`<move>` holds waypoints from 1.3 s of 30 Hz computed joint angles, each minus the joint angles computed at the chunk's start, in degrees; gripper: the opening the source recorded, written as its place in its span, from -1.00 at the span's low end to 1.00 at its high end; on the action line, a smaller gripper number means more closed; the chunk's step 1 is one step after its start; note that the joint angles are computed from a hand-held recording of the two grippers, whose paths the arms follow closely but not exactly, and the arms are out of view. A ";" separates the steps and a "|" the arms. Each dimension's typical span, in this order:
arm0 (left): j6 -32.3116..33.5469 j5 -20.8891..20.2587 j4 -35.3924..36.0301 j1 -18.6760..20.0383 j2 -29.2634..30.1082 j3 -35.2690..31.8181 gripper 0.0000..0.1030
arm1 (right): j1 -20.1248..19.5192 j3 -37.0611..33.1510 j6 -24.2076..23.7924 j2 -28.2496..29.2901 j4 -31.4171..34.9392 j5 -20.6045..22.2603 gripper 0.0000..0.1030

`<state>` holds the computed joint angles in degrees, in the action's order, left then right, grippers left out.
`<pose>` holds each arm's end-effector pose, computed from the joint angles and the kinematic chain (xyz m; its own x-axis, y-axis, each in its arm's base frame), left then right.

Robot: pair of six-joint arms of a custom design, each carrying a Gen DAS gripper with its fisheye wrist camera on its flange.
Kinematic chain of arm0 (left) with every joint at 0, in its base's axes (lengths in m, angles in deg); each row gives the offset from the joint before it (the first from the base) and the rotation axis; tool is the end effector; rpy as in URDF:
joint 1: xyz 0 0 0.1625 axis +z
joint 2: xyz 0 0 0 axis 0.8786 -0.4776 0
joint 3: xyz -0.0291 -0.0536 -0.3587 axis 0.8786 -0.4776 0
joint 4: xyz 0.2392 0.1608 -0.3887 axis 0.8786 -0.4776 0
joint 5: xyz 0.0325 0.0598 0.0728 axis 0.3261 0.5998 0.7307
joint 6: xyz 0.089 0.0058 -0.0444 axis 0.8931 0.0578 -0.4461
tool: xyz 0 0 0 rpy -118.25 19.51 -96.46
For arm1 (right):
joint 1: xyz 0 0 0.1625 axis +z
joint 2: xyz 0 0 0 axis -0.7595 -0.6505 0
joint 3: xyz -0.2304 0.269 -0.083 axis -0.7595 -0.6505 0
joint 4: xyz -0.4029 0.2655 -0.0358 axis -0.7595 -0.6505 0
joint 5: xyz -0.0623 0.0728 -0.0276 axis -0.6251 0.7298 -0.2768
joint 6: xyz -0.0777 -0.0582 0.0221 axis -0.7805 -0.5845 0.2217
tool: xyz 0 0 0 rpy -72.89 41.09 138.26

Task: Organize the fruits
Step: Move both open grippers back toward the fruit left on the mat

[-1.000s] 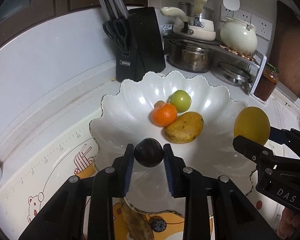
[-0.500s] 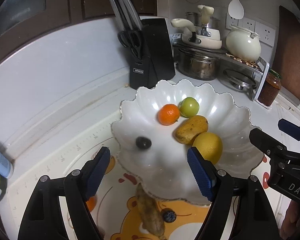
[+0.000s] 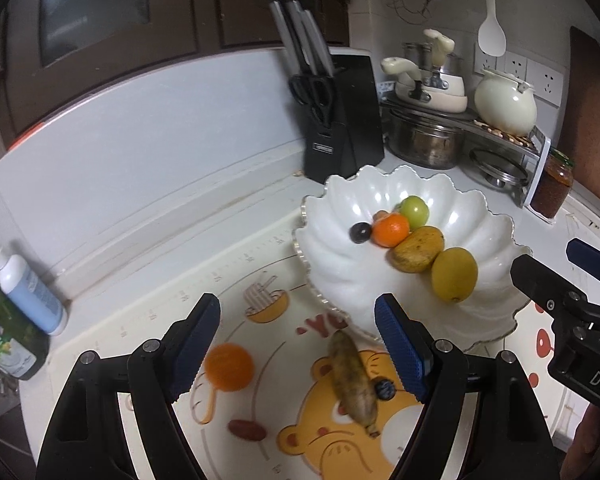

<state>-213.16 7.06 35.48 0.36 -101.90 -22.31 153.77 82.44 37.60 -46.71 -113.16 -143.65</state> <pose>-0.1909 -0.7807 0.1818 -0.6465 0.2271 -0.7284 0.6735 0.6184 -0.4049 0.2584 -0.7321 0.1146 -0.7339 0.1159 0.6693 -0.4989 0.5766 -0.6469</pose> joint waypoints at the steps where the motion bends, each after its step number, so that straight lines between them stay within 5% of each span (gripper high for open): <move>1: 0.05 -0.18 -0.82 0.02 -1.18 1.73 0.54 | 0.20 0.11 0.02 0.07 0.01 0.07 0.68; 24: 0.11 -2.30 -11.76 1.69 -18.66 27.57 0.54 | 2.22 4.37 0.53 0.80 0.51 2.36 0.67; 39: -1.91 -3.19 -11.96 3.98 -19.35 31.18 0.49 | 1.23 5.99 1.79 2.18 3.21 3.13 0.50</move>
